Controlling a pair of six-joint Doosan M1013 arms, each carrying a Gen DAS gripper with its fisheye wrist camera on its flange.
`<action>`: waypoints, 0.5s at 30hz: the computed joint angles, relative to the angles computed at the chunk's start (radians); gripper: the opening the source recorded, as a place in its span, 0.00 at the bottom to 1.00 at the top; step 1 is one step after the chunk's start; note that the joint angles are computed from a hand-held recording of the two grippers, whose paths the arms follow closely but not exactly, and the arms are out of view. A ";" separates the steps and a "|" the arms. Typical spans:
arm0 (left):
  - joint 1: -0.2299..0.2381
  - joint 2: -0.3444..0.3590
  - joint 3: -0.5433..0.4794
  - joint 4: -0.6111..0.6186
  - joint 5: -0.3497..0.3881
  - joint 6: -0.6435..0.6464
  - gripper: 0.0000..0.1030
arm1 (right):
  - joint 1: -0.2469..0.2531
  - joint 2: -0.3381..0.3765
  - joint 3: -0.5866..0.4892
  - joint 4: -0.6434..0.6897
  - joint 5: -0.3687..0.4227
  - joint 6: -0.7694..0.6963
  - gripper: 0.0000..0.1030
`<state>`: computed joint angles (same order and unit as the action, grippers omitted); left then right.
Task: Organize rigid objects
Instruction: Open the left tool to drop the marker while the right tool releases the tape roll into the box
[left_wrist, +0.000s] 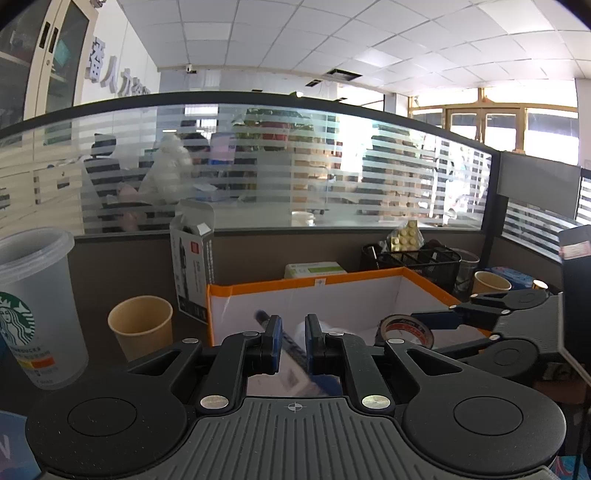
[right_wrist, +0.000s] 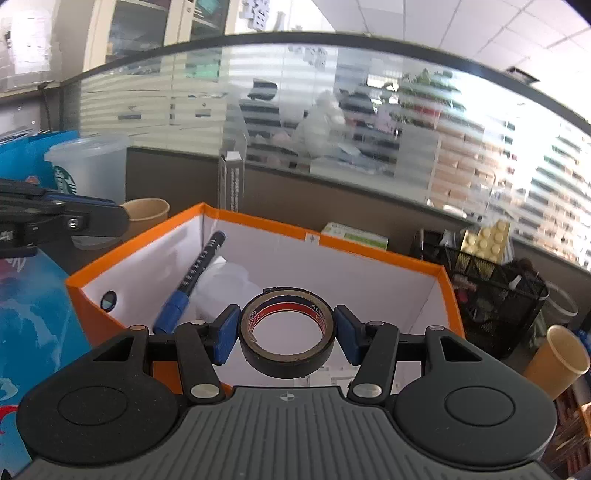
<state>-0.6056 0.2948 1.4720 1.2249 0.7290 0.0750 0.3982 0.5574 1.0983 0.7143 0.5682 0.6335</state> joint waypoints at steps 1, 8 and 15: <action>0.001 0.000 0.000 -0.004 -0.002 0.002 0.11 | 0.001 0.005 -0.006 -0.013 0.005 0.020 0.50; 0.005 0.001 0.003 -0.015 -0.015 0.008 0.11 | 0.003 0.033 -0.044 -0.074 0.046 0.125 0.50; 0.004 -0.001 0.011 -0.021 -0.028 0.010 0.11 | -0.001 0.035 -0.047 -0.070 0.054 0.142 0.51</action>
